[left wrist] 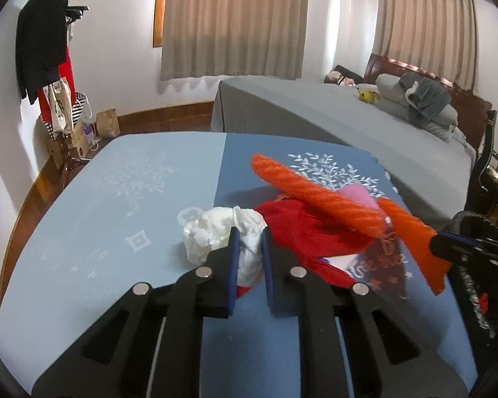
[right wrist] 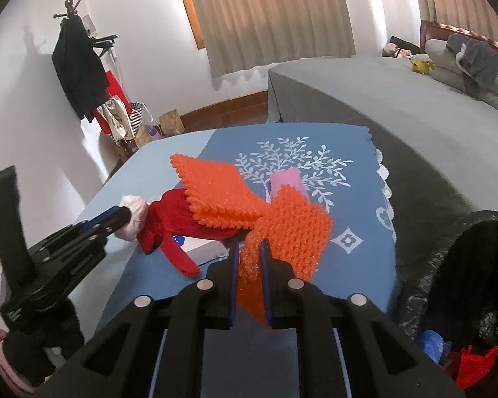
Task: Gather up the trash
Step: 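Grasp the white crumpled plastic bag with the left gripper while the right lifts the orange mesh, then carry the white bag and orange mesh over the bin and release both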
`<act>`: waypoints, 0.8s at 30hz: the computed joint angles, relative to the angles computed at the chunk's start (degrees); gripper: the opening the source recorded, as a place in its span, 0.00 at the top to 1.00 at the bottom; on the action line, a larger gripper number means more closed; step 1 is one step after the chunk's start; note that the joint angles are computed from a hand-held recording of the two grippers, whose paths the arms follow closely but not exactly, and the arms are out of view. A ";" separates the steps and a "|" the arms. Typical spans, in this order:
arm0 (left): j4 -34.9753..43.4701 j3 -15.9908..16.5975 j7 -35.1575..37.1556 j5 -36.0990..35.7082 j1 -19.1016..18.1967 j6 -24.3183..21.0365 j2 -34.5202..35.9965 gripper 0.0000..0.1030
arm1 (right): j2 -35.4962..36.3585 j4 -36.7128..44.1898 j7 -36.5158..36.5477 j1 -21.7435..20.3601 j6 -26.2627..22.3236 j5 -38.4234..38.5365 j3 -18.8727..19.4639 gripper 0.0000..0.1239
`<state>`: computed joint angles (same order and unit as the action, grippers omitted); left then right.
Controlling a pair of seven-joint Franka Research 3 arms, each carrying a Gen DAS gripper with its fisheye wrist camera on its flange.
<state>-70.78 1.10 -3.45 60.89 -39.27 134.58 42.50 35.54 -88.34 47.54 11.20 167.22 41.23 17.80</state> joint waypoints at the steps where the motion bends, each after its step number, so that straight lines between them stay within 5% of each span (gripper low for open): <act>1: -0.17 0.06 -0.10 0.27 -0.38 -0.23 -0.28 0.87 | -0.32 -0.35 -0.19 -0.23 0.12 0.22 0.21 0.90; 13: 4.08 -0.89 2.04 -0.17 -2.50 0.43 1.61 0.88 | -4.59 -5.74 -4.96 -2.91 1.36 5.37 1.90 0.90; 24: 18.14 1.03 10.03 -4.40 -5.27 1.68 9.85 0.88 | -9.22 -9.80 -12.24 -5.74 2.21 14.95 2.14 0.90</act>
